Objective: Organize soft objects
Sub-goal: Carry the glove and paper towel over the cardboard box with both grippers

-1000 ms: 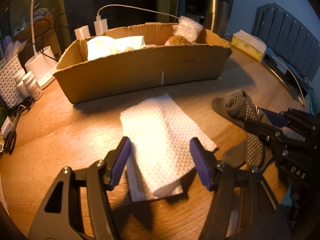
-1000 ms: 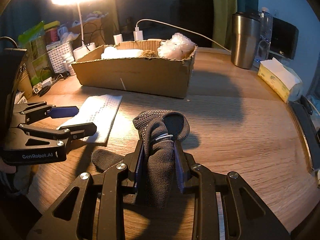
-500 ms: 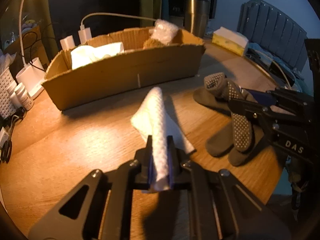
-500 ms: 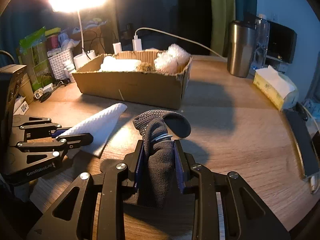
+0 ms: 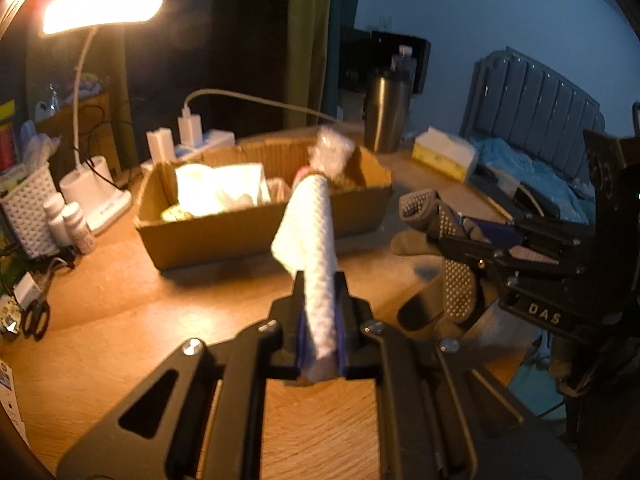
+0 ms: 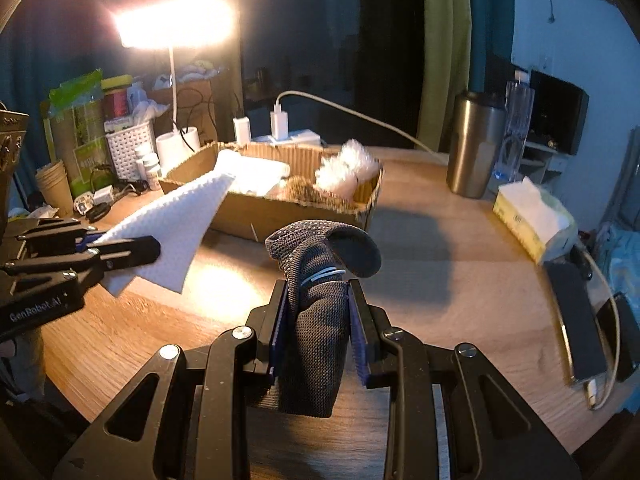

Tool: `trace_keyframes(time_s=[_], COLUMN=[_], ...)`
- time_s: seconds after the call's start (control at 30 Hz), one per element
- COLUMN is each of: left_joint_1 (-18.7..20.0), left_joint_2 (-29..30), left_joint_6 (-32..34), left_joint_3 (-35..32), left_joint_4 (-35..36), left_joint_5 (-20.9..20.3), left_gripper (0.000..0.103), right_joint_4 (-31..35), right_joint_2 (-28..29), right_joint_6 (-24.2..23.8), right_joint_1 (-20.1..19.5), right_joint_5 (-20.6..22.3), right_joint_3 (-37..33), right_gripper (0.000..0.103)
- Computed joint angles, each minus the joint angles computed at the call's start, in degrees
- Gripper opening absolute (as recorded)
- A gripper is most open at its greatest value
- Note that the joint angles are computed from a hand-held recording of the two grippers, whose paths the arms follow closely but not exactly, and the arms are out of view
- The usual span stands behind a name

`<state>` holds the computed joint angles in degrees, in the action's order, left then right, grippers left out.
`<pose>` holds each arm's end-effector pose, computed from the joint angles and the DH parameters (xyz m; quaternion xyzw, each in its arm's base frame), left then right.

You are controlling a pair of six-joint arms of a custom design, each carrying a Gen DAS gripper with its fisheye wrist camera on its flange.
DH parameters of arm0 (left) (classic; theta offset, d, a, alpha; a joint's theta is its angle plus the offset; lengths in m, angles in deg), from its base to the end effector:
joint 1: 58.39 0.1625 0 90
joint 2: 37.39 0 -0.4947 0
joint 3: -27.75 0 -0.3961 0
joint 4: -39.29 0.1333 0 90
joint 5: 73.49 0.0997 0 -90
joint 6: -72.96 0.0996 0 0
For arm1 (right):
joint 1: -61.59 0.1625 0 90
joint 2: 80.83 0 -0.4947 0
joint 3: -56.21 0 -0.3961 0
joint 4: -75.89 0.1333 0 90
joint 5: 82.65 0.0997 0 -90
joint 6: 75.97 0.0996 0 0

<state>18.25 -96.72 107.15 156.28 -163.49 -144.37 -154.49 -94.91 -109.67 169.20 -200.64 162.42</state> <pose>0.0389 -0.5541 0.2183 0.3127 0.8628 -0.3321 0.2178 0.2632 -0.5430 -0.0972 0.2943 -0.8411 0.3618 0.2740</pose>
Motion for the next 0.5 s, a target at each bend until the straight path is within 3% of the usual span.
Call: trace_keyframes(time_s=[0.5], left_joint_1=[0.1], left_joint_2=[-4.1], left_joint_6=[0.4], left_joint_3=[1.5], left_joint_4=[-4.8], left_joint_5=[-3.9], left_gripper=[0.011], right_joint_4=[-2.6], right_joint_2=[-0.8], right_joint_6=[-3.4], right_joint_1=[3.6], right_joint_5=[-1.2], right_joint_3=[-1.1], right_gripper=[0.03])
